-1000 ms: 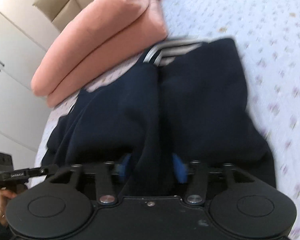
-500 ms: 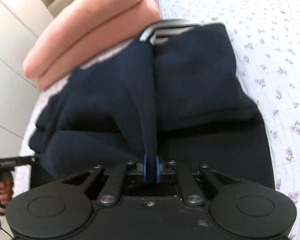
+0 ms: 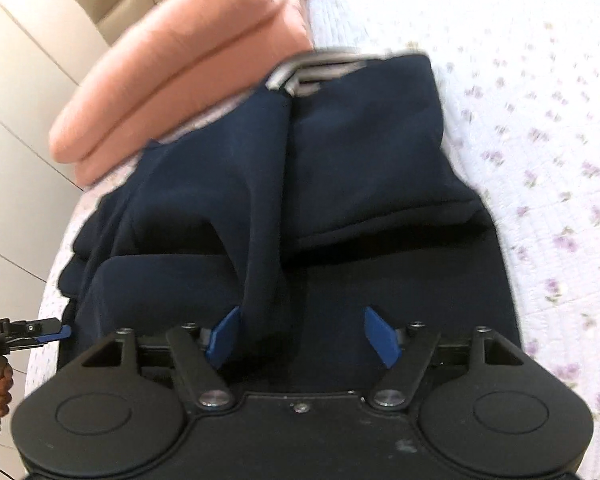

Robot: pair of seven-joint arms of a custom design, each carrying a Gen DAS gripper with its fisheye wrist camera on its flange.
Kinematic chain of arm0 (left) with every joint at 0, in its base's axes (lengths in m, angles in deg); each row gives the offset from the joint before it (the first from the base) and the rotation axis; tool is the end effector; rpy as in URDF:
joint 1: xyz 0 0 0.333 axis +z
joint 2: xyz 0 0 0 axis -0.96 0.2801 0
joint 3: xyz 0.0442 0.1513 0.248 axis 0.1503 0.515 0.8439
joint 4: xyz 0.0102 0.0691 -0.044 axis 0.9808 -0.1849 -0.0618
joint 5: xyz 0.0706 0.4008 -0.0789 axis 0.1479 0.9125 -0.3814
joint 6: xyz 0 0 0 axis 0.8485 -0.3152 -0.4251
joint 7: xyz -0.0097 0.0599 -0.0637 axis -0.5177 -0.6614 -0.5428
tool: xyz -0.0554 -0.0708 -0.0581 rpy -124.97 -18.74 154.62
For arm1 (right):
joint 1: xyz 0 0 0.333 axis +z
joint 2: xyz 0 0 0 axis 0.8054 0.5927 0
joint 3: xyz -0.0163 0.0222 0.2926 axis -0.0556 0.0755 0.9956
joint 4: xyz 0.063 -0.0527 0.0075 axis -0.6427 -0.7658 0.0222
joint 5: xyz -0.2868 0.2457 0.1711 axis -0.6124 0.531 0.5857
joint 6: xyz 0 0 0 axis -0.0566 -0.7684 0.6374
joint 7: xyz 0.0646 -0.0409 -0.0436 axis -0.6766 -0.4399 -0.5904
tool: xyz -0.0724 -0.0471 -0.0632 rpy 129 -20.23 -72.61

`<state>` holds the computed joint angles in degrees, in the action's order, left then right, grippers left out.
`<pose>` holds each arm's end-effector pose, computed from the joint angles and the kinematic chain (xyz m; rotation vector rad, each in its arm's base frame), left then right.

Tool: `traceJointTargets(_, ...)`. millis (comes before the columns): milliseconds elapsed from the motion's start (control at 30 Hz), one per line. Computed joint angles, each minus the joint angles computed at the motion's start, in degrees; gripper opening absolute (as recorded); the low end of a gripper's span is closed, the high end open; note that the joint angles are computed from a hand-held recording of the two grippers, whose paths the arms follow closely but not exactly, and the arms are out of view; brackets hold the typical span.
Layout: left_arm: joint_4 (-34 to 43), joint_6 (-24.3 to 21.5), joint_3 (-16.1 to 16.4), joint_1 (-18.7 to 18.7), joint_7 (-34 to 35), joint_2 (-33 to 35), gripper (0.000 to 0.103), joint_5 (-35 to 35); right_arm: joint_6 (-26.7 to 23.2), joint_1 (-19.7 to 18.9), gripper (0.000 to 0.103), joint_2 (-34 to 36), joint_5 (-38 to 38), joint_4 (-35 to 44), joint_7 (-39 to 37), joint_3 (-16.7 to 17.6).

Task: Fold large clothes
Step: 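Lift and fold the hoodie lengthwise with the right gripper while the left gripper holds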

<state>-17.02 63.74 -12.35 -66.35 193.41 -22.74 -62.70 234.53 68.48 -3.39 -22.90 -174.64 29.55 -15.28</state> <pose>0.6636 0.0002 0.5046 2.0066 -2.0529 1.0416 0.5578 0.1157 0.4897 -1.5554 1.8648 -0.1336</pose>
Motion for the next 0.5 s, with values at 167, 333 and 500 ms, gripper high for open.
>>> traceJointTargets(167, -9.7, 3.7, 2.3, 1.9, 4.7, -7.3, 0.072, -3.0, 4.4, 0.0, 0.089, -7.0, -5.2, -7.8, -1.6, -0.2)
traceJointTargets(333, -14.5, -0.7, 4.5, 3.0, 8.9, -9.9, 0.044, -6.5, 5.6, -0.9, 0.089, -14.8, -10.3, -16.4, 5.8, -1.6)
traceJointTargets(500, -20.7, -3.9, 6.0, 3.5, 10.5, -14.0, 0.04, -13.2, 4.1, -1.4, 0.089, -22.9, -11.7, -24.6, 12.6, -3.5)
